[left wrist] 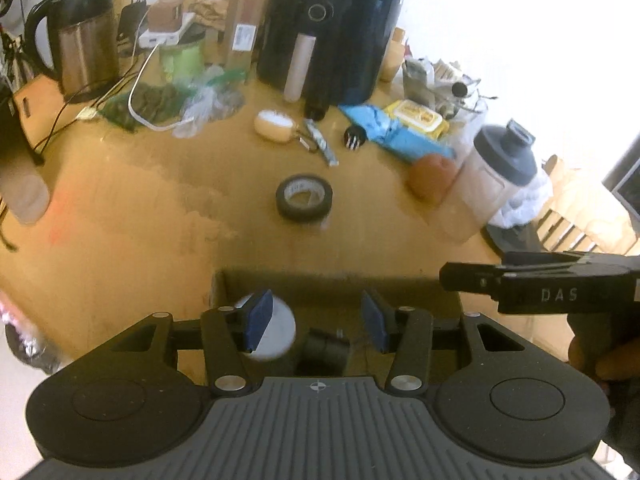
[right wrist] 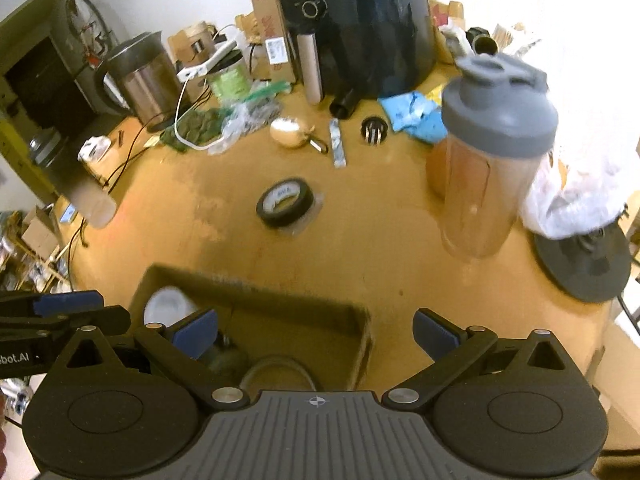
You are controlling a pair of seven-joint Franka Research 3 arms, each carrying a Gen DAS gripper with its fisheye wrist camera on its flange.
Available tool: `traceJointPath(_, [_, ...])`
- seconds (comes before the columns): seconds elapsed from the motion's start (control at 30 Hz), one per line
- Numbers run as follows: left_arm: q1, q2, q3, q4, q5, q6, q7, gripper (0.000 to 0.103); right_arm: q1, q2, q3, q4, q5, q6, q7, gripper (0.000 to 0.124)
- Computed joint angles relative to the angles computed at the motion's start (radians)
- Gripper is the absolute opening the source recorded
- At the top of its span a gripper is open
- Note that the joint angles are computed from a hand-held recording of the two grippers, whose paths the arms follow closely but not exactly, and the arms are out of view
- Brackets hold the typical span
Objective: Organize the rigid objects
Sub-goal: 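Open and lift both tools away from the box, then reach the left tool to the black tape roll and close on it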
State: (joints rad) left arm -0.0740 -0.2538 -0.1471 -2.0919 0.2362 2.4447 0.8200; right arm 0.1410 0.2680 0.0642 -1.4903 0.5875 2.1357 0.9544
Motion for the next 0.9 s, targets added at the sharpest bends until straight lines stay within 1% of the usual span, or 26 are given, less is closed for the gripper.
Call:
traceJointPath(0.17, [0.006, 0.053, 0.025, 0.057, -0.022, 0.024, 0.092, 0.049, 0.026, 0.075, 0.010, 0.119, -0.027, 0.048, 0.065, 0.103])
traceJointPath(0.33, [0.018, 0.083, 0.028, 0.084, -0.033, 0.023, 0.146, 0.049, 0.045, 0.113, 0.016, 0.167, -0.068, 0.090, 0.113, 0.103])
traceJointPath(0.53, [0.025, 0.105, 0.037, 0.090, -0.071, 0.015, 0.209, 0.049, 0.063, 0.138, 0.002, 0.189, -0.151, 0.109, 0.192, 0.103])
traceJointPath(0.73, [0.035, 0.145, 0.040, 0.120, -0.096, -0.012, 0.268, 0.049, 0.066, 0.142, -0.003, 0.180, -0.200, 0.138, 0.227, 0.103])
traceJointPath(0.9, [0.044, 0.184, 0.039, 0.155, -0.103, -0.021, 0.298, 0.053, 0.064, 0.125, -0.011, 0.141, -0.220, 0.186, 0.273, 0.103])
